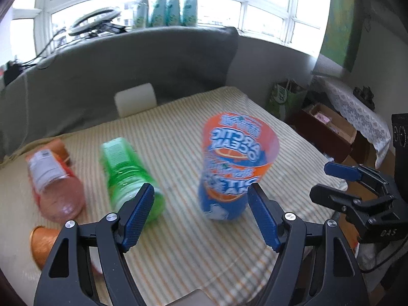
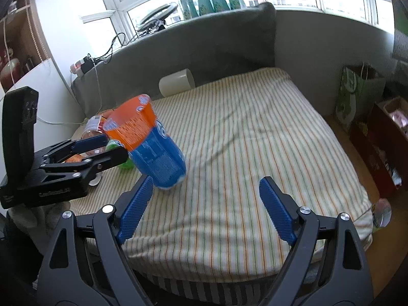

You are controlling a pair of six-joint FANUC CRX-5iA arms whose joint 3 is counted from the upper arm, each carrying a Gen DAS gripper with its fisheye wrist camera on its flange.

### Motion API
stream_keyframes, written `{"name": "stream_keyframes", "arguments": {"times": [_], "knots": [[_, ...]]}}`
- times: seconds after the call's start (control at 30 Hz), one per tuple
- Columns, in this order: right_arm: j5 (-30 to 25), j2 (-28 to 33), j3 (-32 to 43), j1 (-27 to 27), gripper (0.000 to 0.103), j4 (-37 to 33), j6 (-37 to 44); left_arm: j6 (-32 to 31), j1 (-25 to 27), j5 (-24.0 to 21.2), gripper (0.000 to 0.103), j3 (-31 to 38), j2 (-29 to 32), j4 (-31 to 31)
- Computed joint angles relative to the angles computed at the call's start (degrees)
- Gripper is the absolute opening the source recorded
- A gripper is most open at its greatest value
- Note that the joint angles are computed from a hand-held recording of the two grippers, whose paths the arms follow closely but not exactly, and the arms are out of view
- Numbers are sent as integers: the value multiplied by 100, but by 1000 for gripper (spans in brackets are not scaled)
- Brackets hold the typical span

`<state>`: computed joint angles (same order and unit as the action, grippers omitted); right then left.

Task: Flip cup upright
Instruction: 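Lower the upright cup onto the bed and open the right tool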

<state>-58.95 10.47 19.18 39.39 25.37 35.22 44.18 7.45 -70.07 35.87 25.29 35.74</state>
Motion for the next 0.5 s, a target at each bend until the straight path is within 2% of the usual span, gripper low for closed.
{"name": "stream_keyframes", "arguments": {"times": [0.17,0.27,0.5], "knots": [[120,69,-26,103,89,470,-66,-127,164,491,76,-533,-365,222],[234,114,-60,164,98,816,-159,-201,273,867,76,-899,-619,371],[529,224,-128,263,98,1588,-396,-258,465,1929,78,-1669,-1119,700]]}}
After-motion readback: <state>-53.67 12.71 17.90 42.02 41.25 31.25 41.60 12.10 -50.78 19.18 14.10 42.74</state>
